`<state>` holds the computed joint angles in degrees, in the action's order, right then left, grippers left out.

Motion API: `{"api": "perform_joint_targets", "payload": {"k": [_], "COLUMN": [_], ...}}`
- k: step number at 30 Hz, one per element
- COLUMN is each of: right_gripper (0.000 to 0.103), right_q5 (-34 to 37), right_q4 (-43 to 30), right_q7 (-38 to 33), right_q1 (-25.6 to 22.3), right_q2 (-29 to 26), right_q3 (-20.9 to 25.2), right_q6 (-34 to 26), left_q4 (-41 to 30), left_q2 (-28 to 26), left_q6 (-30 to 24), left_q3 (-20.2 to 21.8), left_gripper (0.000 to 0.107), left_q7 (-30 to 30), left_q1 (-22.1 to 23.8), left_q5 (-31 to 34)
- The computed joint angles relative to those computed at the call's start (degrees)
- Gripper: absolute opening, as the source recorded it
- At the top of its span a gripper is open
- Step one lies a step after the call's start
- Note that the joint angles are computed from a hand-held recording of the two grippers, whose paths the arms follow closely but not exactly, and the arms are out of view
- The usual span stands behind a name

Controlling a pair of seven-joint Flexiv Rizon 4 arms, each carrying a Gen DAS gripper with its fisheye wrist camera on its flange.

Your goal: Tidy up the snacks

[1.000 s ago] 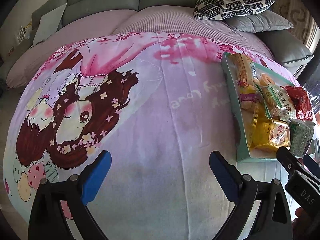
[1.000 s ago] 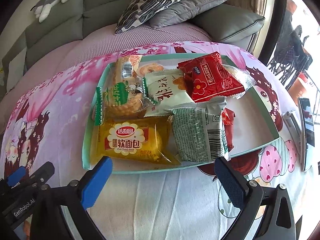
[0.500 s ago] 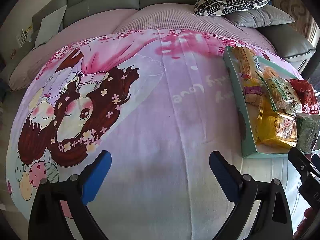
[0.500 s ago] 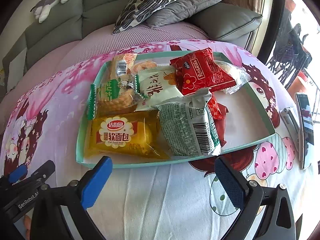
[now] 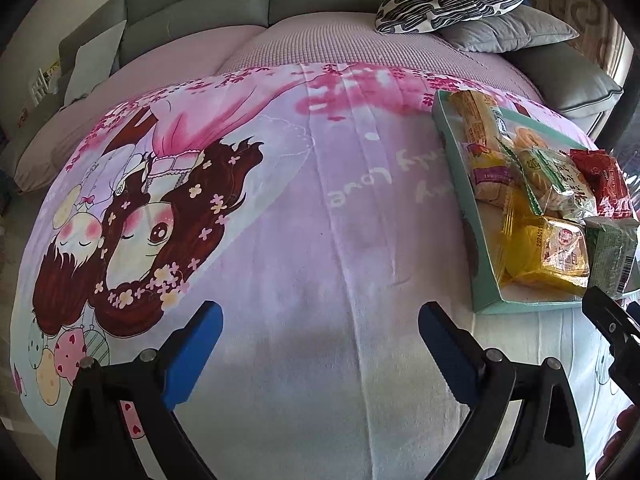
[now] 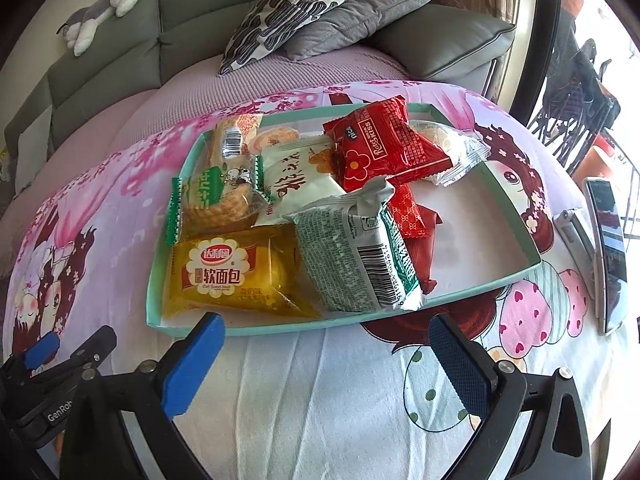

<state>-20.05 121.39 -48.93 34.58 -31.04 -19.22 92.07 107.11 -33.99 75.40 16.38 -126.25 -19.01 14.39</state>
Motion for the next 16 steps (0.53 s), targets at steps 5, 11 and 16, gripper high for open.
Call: {"api": "perform_joint_targets", "payload": {"k": [5, 11, 16], "right_gripper": [0.103, 0.103, 0.103], "right_q5": [-0.09, -0.13, -0.12], "right_q4": [0.11, 0.11, -0.11], "right_q7": [0.00, -0.28, -0.32], "right_q1": [0.21, -0.29, -0.87], "right_q2": [0.04, -0.05, -0.11], "right_q3": [-0.35, -0.10, 0.38], "right_q6": [-0.13, -0.26, -0.40], "left_q4": [-1.17, -1.39, -1.61], "left_q2": [-0.40, -0.65, -0.64], "left_q6": [-0.98, -0.29, 0.37], "left_q3": [1.66, 0.60, 1.15], "left_gripper": [0.098, 0.098, 0.098], "left_q7": [-1.58, -1.45, -1.53], "left_q1": [-1.82, -1.05, -1.51], "left_q5": [1.89, 2.58, 2.83]}}
